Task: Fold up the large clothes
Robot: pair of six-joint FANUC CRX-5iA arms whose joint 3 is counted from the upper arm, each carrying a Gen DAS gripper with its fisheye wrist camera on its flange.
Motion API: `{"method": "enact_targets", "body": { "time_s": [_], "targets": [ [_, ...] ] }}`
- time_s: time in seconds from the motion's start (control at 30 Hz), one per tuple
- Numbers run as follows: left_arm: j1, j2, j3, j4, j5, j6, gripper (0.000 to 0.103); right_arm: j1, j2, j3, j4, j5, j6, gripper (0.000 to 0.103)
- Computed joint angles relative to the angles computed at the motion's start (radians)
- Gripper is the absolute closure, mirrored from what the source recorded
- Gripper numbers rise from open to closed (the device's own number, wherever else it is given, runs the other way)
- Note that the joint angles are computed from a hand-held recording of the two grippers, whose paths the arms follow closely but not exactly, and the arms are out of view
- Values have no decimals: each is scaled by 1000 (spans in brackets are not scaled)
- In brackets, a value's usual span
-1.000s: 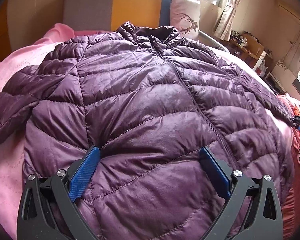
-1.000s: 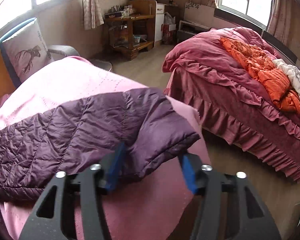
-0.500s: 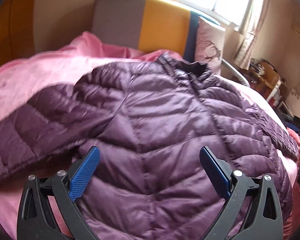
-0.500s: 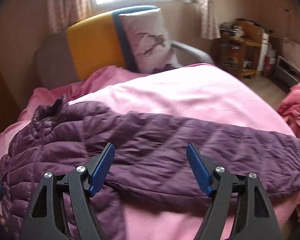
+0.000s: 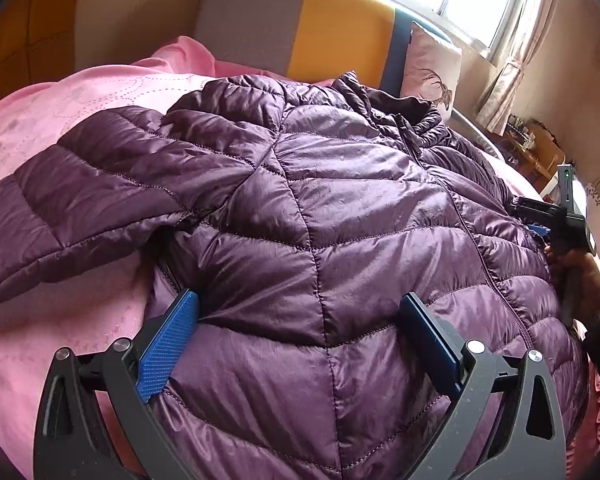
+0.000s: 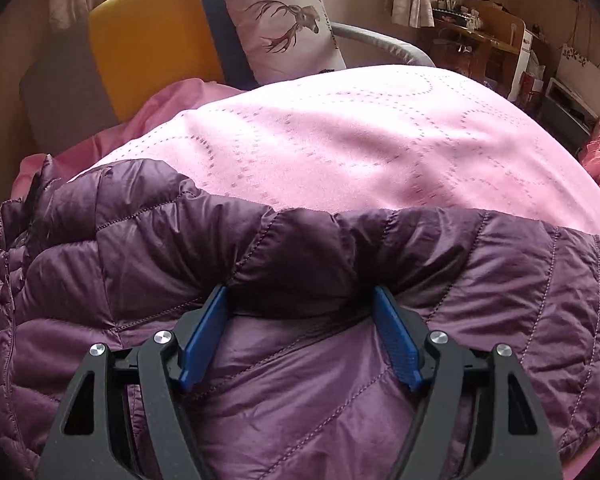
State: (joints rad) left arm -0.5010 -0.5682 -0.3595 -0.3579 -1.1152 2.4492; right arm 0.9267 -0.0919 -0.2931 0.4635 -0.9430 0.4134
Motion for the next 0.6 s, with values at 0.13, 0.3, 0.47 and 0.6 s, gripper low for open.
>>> {"method": "enact_targets", "body": {
  "time_s": [0.13,0.3,0.47,0.6],
  "targets": [
    [-39,-3,5,-36,-16,45,4,34,-35,-5,32,-54,-44,22],
    [-66,2,13,-66,-23,77,4,123,-162,-60,22,-45,51,22],
    [-54,3,10,-60,-18,59,4,298,-293,-162,-4,-78,70,24],
    [-29,9,10,-40,-16,10,4,415,-385,-298,58,-93,-91,23]
  ]
}}
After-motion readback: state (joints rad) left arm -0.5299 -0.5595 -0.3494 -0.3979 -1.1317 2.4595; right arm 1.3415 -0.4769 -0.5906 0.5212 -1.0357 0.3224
